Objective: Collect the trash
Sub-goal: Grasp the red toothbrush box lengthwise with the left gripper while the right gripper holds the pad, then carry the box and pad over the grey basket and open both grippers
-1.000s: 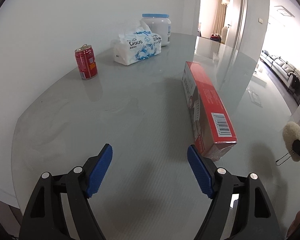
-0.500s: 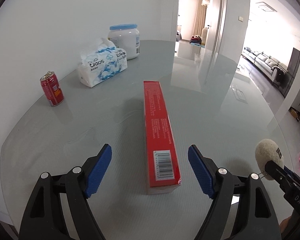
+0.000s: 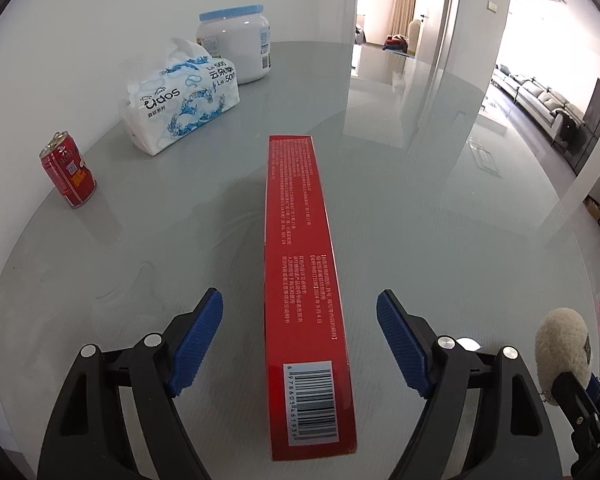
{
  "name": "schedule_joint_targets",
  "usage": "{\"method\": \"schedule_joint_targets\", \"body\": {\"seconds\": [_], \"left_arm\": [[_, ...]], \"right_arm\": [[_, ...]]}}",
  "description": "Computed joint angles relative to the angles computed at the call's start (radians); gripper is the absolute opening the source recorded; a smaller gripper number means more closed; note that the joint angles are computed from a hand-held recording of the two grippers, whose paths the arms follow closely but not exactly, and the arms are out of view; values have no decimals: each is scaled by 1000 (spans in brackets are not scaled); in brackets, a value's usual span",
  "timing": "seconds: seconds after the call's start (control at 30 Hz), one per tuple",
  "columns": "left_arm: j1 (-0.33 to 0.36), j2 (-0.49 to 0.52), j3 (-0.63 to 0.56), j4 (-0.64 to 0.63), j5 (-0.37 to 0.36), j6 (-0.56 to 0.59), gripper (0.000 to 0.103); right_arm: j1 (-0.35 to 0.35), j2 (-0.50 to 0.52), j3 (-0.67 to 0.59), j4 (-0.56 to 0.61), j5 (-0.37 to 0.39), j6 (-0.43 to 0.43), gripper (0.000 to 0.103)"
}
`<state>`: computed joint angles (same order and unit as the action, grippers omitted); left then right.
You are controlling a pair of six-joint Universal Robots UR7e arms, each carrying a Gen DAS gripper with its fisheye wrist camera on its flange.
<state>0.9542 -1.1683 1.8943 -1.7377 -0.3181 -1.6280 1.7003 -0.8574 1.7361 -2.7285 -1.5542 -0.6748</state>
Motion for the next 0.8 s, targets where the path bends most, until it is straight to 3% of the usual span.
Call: {"method": "schedule_joint_targets", "body": {"seconds": [0.17,0.27,0.33,0.53,0.8], "left_arm": [[25,-1,10,-94,-41,78,66],[42,0,18,-156,-68,126,52],[49,-3,33,-220,-82,170,38],[31,-12,76,-295,-67,206,34],[-53,-5,98,-181,-2,114,34]], "right_arm": [[0,0,1,0,0,3,55],[3,1,4,-4,-5,4,55],[3,-1,7,-8,-8,3,55],[4,-5,13,-13,-12,6,55],[-1,-47,55,-46,-11,5,55]]}}
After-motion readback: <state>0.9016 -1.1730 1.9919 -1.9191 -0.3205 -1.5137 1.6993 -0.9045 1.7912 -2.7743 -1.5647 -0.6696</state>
